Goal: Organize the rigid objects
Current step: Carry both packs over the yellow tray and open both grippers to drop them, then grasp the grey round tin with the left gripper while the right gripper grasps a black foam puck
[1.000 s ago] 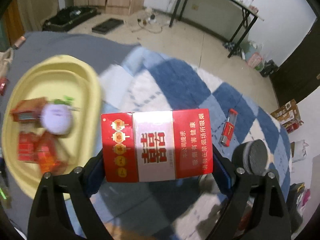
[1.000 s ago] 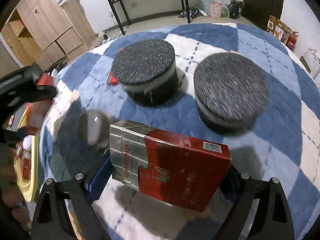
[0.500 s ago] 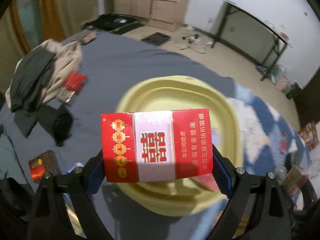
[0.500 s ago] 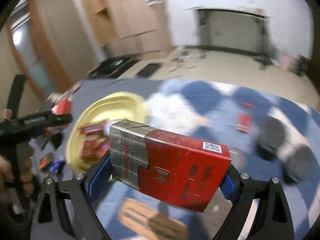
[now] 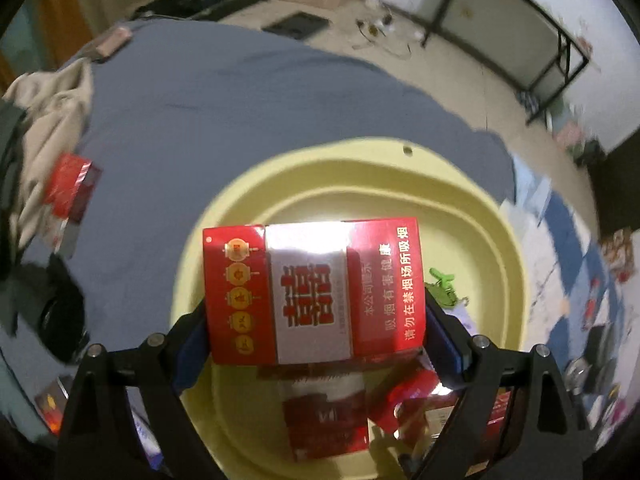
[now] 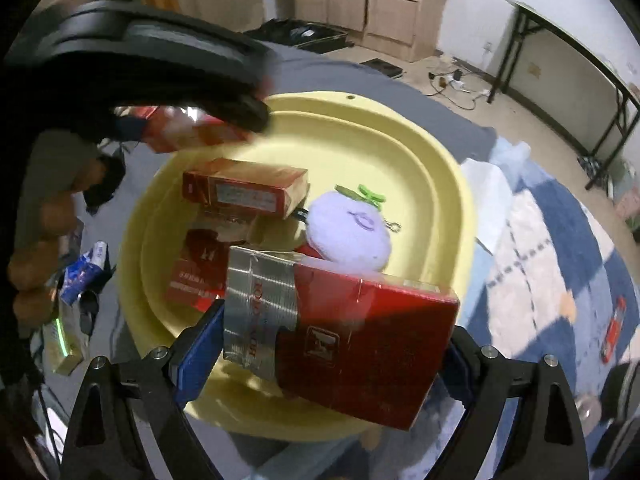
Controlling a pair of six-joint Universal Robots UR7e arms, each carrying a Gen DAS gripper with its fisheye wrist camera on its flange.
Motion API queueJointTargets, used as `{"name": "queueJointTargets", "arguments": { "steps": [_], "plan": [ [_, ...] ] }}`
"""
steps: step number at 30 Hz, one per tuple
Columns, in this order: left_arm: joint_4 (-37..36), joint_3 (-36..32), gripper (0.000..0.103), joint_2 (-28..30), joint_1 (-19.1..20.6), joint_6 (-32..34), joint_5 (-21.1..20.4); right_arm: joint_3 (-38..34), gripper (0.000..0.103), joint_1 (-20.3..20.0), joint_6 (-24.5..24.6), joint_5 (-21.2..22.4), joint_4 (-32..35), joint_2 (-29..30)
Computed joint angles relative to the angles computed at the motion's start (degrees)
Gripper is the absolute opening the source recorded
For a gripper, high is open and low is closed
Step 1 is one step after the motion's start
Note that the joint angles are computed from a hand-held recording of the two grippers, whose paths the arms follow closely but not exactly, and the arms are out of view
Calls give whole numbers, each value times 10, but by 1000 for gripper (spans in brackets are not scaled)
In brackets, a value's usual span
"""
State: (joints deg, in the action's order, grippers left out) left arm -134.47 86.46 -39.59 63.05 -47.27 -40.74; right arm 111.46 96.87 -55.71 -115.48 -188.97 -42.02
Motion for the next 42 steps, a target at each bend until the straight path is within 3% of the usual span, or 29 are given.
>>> {"name": "queueJointTargets", "arguments": {
  "steps": [5,9,11,13,21,27,33,36,38,42],
  "plan": [
    [-20,-8,92,13,15,-2,-19,-21,93,-2,-1,0,13,20],
    [-45,5,92,7,13,-7,-24,-16,95,-12,-6,29,16,14],
    [-58,21,93,-4,4,-20,-24,2,98,-14,-14,43,17,-5],
    [-73,39,103,-16,-14,-26,-4,22,103,-18,-13,59,22,-26],
    [-24,64,103,-36,-86,-91,48,107,103,-43,4,127,48,-154],
    [-88,-9,103,59,-146,46,4,186,103,-138,16,188,41,-324],
    [-130,-121,103,179,-185,160,-59,177,103,-256,-17,205,27,-429],
    [-121,-154,103,218,-190,196,-68,154,103,-296,-35,215,28,-441],
    [-112,-164,103,238,-189,206,-67,132,103,-316,-37,227,73,-443],
    [-95,-187,103,268,-181,175,-59,99,103,-345,-57,274,99,-421]
  ]
}}
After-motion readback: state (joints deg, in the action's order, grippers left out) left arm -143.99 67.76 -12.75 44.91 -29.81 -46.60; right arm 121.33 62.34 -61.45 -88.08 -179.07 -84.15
